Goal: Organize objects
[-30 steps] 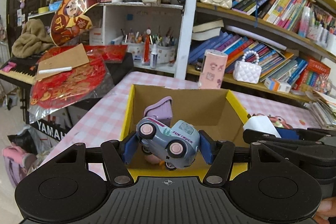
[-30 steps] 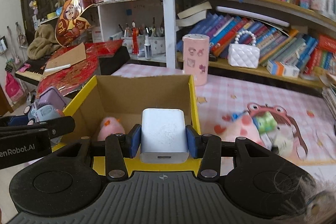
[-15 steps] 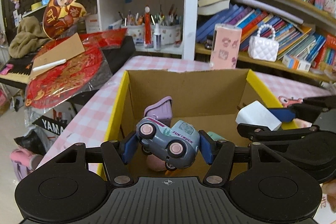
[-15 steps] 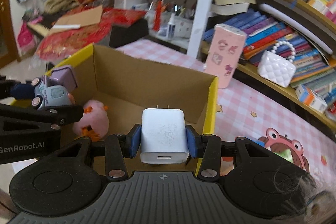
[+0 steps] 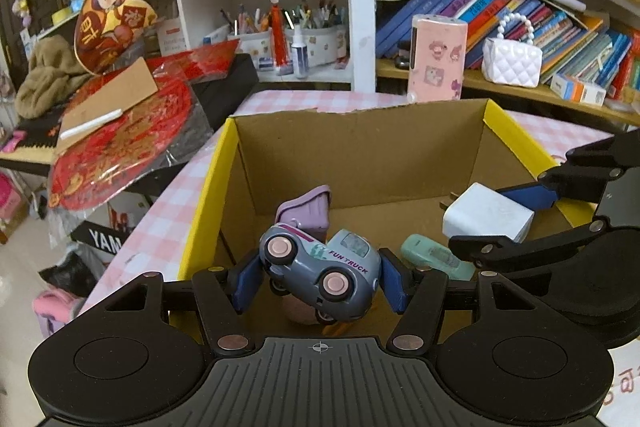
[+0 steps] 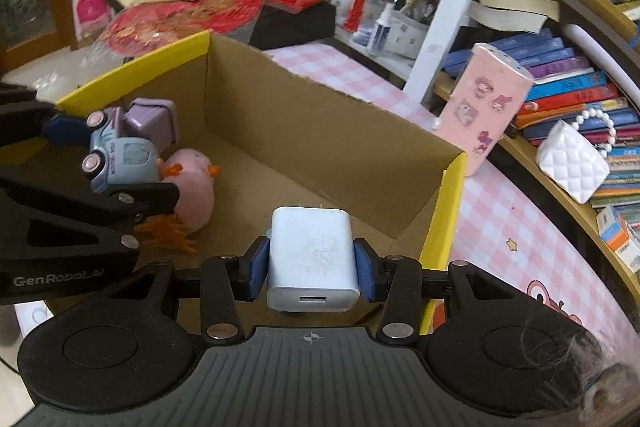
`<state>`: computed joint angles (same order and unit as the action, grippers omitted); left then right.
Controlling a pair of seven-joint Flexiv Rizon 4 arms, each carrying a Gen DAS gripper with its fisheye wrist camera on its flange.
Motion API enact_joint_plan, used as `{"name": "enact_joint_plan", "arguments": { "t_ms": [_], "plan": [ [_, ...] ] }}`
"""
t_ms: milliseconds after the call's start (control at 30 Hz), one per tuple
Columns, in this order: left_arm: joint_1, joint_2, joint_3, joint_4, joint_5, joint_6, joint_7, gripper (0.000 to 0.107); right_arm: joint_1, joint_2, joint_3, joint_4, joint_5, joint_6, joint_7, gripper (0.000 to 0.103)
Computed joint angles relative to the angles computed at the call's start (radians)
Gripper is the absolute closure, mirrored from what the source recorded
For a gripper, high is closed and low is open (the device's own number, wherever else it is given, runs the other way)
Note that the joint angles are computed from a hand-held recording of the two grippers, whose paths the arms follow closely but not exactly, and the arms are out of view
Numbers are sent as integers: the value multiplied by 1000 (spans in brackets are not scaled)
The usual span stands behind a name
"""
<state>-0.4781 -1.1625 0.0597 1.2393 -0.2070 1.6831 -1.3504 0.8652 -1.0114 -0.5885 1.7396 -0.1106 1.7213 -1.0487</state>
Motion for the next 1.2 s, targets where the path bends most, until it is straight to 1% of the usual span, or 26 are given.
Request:
{"name": "enact_joint_plan", "arguments": {
  "t_ms": [167, 333, 400, 467, 533, 633, 733, 800, 1000, 1100, 1200],
  "plan": [
    [-21, -7, 36, -7, 4, -1, -1, 46, 11, 0, -10, 3, -21, -22, -14, 61],
    [-24, -8, 43, -7, 5, 4, -2, 45, 20, -5, -23, 4, -23, -24, 0, 61],
    [-22, -4, 41, -2, 2, 8, -7, 44, 34, -15, -43, 9, -10, -3, 10, 57],
    [-18, 3, 38, 10, -2, 19, -13, 40, 43, -23, -54, 11, 11, 12, 19, 54],
    [-4, 13, 17, 28, 2, 45, -10, 35, 54, -27, -65, 15, 30, 16, 24, 48],
    [0, 27, 10, 58, -3, 92, -7, 32, 99, -47, -114, 30, 68, 29, 39, 48],
    [18, 44, -23, 94, -5, 152, 5, 28, 134, -59, -144, 49, 134, 74, 66, 48],
    [30, 56, -46, 120, -12, 189, 12, 26, 175, -75, -181, 62, 192, 95, 87, 48],
    [83, 98, -126, 209, -7, 280, 29, 24, 303, -129, -293, 108, 336, 112, 169, 48],
    [109, 116, -158, 254, 4, 309, 32, 24, 356, -141, -331, 138, 376, 107, 220, 48],
    [136, 132, -185, 298, 23, 329, 31, 24, 400, -147, -355, 168, 390, 96, 267, 48]
  ]
}}
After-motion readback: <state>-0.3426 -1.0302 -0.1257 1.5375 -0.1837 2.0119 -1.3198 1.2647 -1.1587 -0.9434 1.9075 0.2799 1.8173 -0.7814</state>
